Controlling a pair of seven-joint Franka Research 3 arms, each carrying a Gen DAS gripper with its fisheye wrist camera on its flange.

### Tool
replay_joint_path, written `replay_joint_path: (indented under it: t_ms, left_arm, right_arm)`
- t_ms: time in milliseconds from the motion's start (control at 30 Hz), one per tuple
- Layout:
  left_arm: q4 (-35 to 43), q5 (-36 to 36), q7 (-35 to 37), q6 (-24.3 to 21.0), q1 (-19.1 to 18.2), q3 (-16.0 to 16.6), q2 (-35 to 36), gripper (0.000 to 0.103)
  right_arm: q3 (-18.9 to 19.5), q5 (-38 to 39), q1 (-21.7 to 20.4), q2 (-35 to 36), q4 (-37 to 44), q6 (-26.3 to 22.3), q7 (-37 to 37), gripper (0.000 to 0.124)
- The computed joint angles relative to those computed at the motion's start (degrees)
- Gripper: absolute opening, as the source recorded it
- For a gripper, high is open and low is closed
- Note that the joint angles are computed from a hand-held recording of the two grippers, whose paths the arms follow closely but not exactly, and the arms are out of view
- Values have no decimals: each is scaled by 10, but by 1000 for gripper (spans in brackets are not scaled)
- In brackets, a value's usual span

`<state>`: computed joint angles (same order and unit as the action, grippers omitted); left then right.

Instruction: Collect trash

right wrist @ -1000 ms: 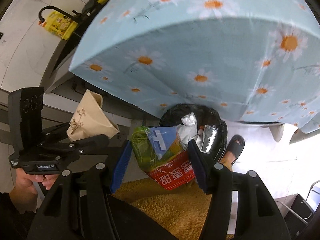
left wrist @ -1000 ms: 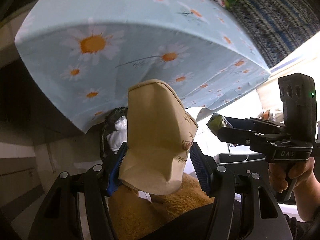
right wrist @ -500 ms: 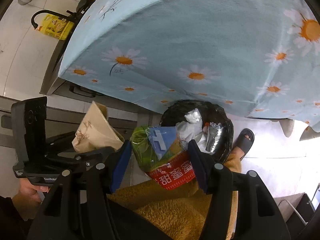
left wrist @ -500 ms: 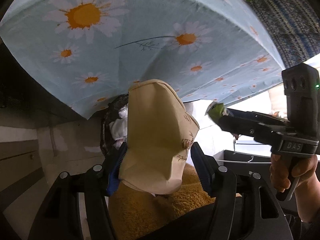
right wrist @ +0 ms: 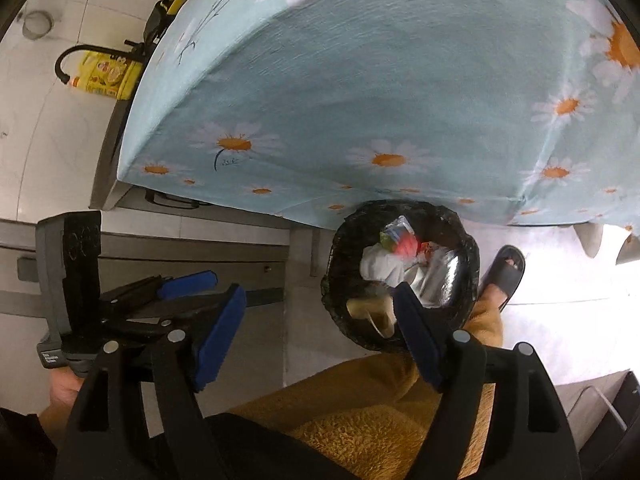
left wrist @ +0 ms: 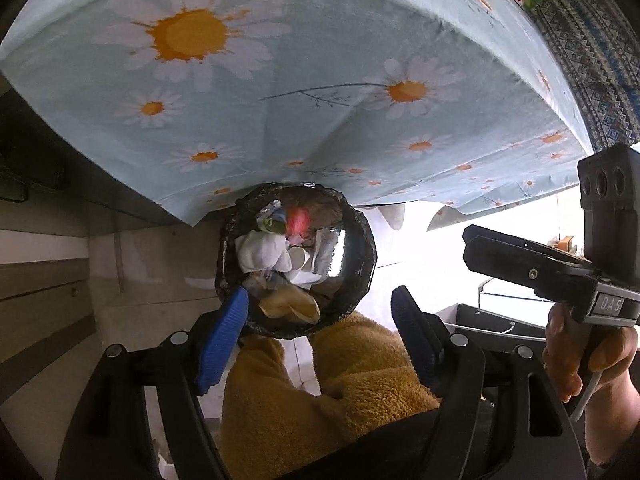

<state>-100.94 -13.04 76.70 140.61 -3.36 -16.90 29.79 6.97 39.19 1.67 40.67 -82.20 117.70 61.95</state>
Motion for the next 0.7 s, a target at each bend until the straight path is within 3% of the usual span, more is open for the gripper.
replay_joint_path:
  t_ms: [200, 300, 567, 700]
  left_arm:
    - [-30, -4, 14, 28, 4, -3, -39, 72]
    - [-51, -15, 37, 45, 10, -8, -64, 72]
    - [-83, -74, 125, 38, 16, -11, -135, 72]
    - [-100, -6, 100, 69, -17, 22, -170, 72]
  right_arm:
    - [-1, 8, 8, -52, -56, 43, -11, 76]
    - [-4, 16, 16, -99, -106, 90, -24, 77]
    - [-19, -3, 47, -205, -214, 175, -25, 82]
    - [-21, 5, 56, -252, -247, 220, -39, 86]
